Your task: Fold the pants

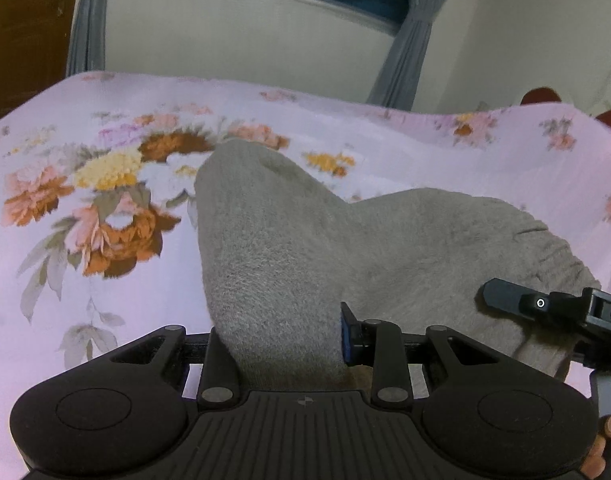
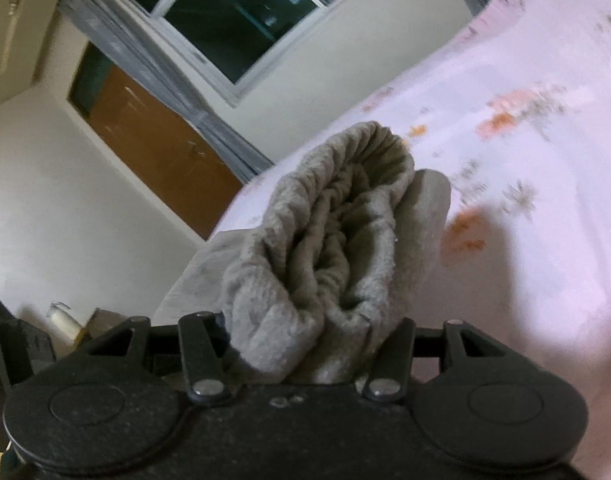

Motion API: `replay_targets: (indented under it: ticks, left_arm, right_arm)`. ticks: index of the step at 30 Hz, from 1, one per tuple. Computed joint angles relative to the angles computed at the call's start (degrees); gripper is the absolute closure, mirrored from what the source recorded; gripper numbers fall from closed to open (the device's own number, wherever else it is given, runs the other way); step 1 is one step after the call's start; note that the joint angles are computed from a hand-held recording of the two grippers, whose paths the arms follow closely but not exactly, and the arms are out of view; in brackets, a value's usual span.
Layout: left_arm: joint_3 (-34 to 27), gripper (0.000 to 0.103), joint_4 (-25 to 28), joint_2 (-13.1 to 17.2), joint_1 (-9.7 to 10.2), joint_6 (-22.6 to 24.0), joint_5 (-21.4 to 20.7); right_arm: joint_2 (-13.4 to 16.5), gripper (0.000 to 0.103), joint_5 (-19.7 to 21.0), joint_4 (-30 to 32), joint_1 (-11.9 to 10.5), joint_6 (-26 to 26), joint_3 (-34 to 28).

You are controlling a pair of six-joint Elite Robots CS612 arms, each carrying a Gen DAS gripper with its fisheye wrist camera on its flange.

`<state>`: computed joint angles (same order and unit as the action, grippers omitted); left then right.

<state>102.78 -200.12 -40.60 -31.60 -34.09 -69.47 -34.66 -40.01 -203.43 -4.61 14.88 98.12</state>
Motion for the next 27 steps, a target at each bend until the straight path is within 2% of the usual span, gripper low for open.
replay_targets:
  ticks: [5, 7, 9, 12, 16, 19, 20, 23, 24, 27]
  left_arm:
    - [-0.61, 0.07, 2.26, 1.9, -0.11, 0.04, 0.55]
    - [-0.67, 0.062, 3.45, 2.3, -0.19, -0.3, 1.17]
    - [-0.72, 0.046, 4.36, 2.66, -0.35, -0.04, 2.8]
    - [-0.08, 0.035, 4.88, 2.42, -0.36, -0.81, 3.61]
    - [1.71, 0.031, 5.94, 1.08, -0.99, -1.29, 8.28]
    - [3.64, 0.031, 6.71, -0.3, -2.13, -3.84, 15.46]
    - [3.99, 0.031, 6.65, -0.64, -2.2, -4.62, 16.72]
    - [4.93, 0.031, 4.61, -1.4, -2.2, -3.19, 16.63]
    - [4.99, 0.031, 3.91, -1.47, -2.26, -1.88, 16.02]
    - [4.51, 0.031, 4.01, -1.43, -2.58, 0.71, 13.59]
  right_arm:
    - [1.06, 0.048, -3.84, 3.46, 0.29, -2.95, 0.19]
    - [1.15, 0.045, -5.84, 4.2, 0.48, -3.01, 0.3]
    - [1.0, 0.04, -7.57, 6.02, 0.71, -5.09, 0.35]
    - [0.32, 0.034, -9.09, 6.23, 0.67, -6.83, 1.27]
    - [-0.9, 0.028, -11.87, 5.1, 0.36, -6.0, 2.97]
    - [-2.32, 0.022, -17.03, 2.08, 1.01, -7.63, 4.83]
    - [-2.66, 0.022, -19.11, 0.19, 1.35, -8.12, 5.45]
    - [-3.38, 0.02, -24.35, -6.19, 2.2, -7.94, 6.87]
    - [-3.56, 0.021, -23.98, -7.25, 2.29, -8.69, 7.04]
    - [-4.64, 0.034, -23.99, -7.56, 3.46, -15.09, 7.51]
